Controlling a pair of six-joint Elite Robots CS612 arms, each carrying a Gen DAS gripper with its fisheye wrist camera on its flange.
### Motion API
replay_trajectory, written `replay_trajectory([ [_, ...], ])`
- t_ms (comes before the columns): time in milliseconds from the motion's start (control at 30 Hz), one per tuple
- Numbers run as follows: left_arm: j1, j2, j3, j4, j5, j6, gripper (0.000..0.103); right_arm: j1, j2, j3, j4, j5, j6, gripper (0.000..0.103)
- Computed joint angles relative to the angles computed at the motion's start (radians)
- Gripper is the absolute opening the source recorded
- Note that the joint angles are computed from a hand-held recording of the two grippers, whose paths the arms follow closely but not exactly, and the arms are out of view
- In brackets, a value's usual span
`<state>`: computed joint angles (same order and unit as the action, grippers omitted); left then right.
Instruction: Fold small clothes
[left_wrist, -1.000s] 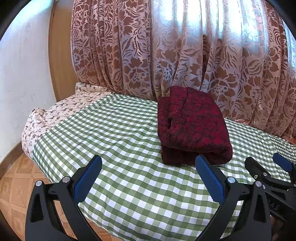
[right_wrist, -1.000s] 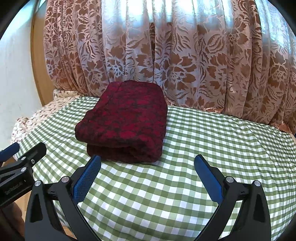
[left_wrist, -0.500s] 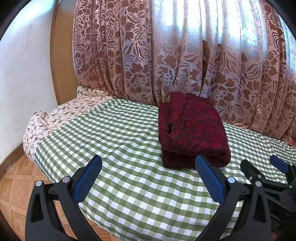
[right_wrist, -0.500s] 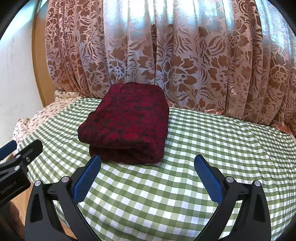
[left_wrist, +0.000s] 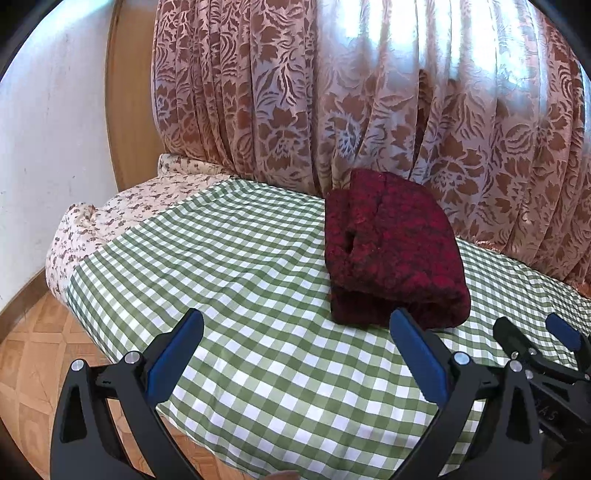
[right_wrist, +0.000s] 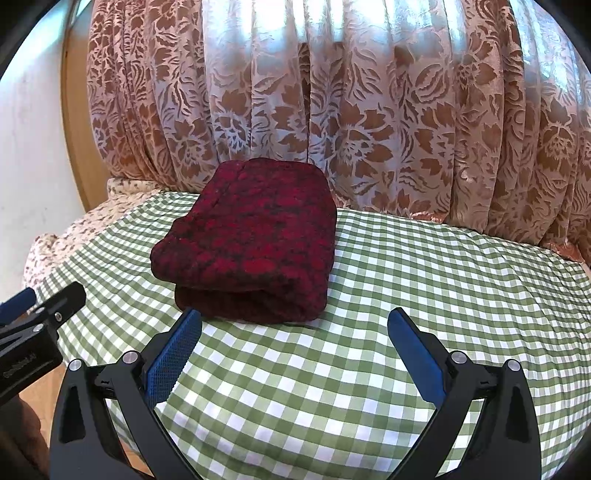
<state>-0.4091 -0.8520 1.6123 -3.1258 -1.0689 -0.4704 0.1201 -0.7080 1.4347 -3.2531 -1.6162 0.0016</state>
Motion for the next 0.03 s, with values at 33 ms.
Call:
replay_trajectory([
  [33,-0.001,0.001,0.000,0.000,0.004,0.001,0.101,0.000,0.000,0.000,0.000,-0.001,0.001,0.100],
])
